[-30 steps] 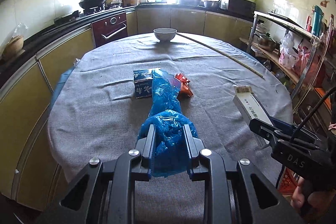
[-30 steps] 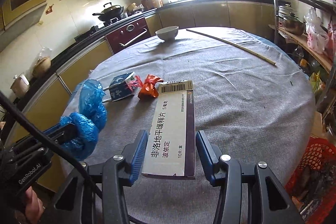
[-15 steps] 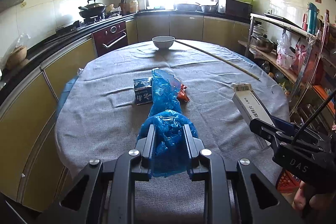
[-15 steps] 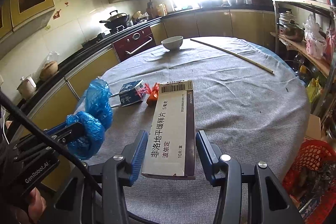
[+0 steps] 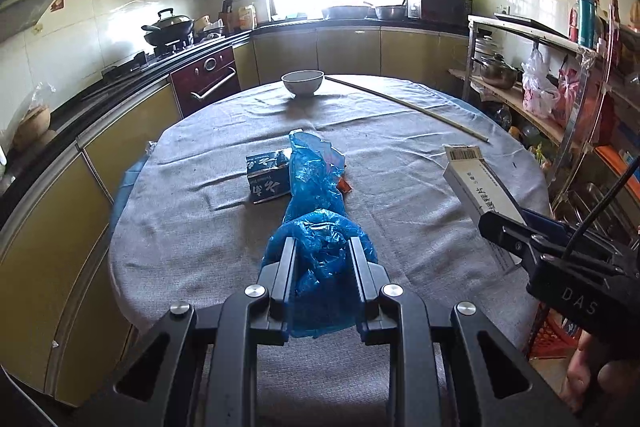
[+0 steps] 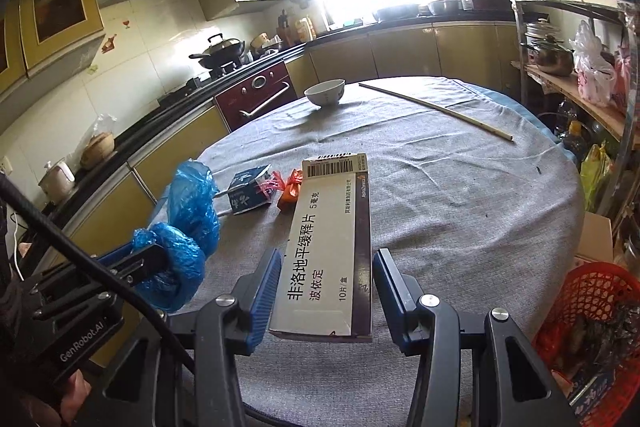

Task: Collect trash
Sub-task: 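Lift and hold the blue bag and white medicine box above the table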

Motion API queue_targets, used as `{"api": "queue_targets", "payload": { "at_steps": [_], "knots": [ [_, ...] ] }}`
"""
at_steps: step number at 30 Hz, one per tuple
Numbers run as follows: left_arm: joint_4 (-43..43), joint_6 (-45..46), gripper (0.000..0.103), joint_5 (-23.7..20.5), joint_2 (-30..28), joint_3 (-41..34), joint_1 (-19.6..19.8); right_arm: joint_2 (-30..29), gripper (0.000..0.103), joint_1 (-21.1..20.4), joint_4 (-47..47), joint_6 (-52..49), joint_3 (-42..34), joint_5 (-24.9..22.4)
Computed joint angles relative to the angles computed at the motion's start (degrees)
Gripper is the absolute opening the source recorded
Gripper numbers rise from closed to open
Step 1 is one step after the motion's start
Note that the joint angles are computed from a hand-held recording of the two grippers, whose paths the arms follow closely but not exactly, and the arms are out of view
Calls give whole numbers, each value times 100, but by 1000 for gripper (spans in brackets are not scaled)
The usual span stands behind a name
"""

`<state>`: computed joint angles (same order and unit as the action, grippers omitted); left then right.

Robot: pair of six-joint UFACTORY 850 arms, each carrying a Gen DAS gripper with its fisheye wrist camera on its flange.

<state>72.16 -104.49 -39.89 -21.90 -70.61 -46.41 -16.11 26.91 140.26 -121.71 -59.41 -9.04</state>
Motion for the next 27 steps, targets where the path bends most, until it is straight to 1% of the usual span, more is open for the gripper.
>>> {"api": "queue_targets", "payload": {
  "at_steps": [6,12,17,22,27],
  "knots": [
    [-10,117,25,-193,-37,-90,-120,108,51,-52,-60,93,128,-131],
    [35,165,25,-356,-32,-130,-226,243,51,-93,331,-248,271,-256],
    [78,170,25,-458,-14,-144,-301,347,51,-130,364,-243,371,-343],
    [131,182,25,-519,11,-144,-356,433,51,-139,487,-361,454,-395],
    [119,203,25,-529,3,-154,-367,443,51,-144,407,-256,468,-413]
  ]
}}
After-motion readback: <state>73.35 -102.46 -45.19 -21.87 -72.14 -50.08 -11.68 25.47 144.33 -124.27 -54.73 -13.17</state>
